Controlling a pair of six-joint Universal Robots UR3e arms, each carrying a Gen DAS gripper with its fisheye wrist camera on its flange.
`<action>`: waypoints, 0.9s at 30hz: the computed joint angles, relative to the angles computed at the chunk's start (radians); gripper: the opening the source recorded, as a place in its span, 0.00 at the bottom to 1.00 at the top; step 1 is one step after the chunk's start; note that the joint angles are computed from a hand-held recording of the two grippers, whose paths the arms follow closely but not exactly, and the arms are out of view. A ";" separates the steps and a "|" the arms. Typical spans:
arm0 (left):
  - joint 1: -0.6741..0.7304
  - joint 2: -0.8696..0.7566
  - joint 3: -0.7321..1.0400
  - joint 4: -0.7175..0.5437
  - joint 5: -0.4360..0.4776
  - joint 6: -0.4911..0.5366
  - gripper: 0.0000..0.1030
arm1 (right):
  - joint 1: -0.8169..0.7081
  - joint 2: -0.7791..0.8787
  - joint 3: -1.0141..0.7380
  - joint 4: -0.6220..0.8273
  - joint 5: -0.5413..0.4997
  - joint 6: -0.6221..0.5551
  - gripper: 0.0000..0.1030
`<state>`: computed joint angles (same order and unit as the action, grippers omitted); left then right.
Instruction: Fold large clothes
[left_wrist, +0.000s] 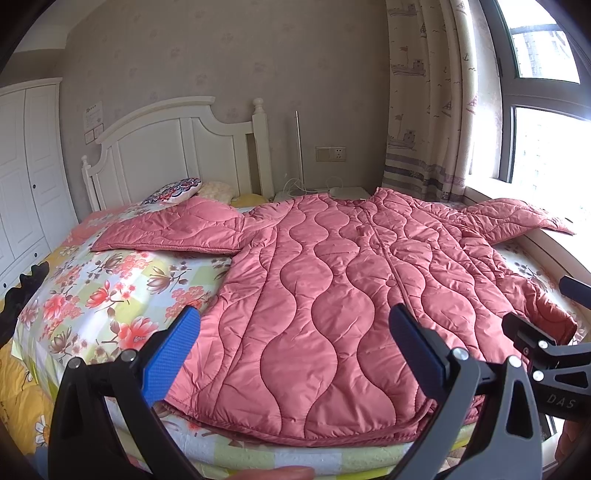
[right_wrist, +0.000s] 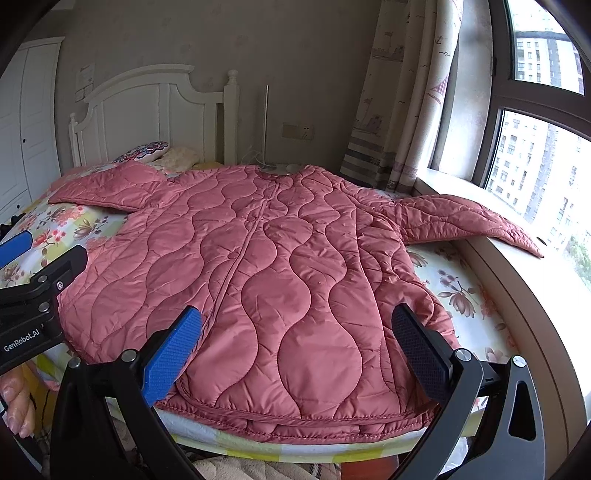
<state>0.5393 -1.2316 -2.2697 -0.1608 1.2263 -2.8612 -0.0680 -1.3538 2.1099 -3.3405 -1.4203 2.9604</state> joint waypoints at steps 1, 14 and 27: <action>-0.001 0.001 -0.004 0.002 0.001 0.000 0.98 | 0.000 0.000 -0.001 0.001 0.000 0.000 0.96; 0.032 0.013 -0.021 -0.001 -0.027 0.016 0.98 | -0.003 0.005 -0.004 0.012 0.010 0.001 0.96; 0.052 0.022 -0.038 0.000 -0.044 0.029 0.98 | -0.004 0.006 -0.003 0.018 0.012 0.001 0.96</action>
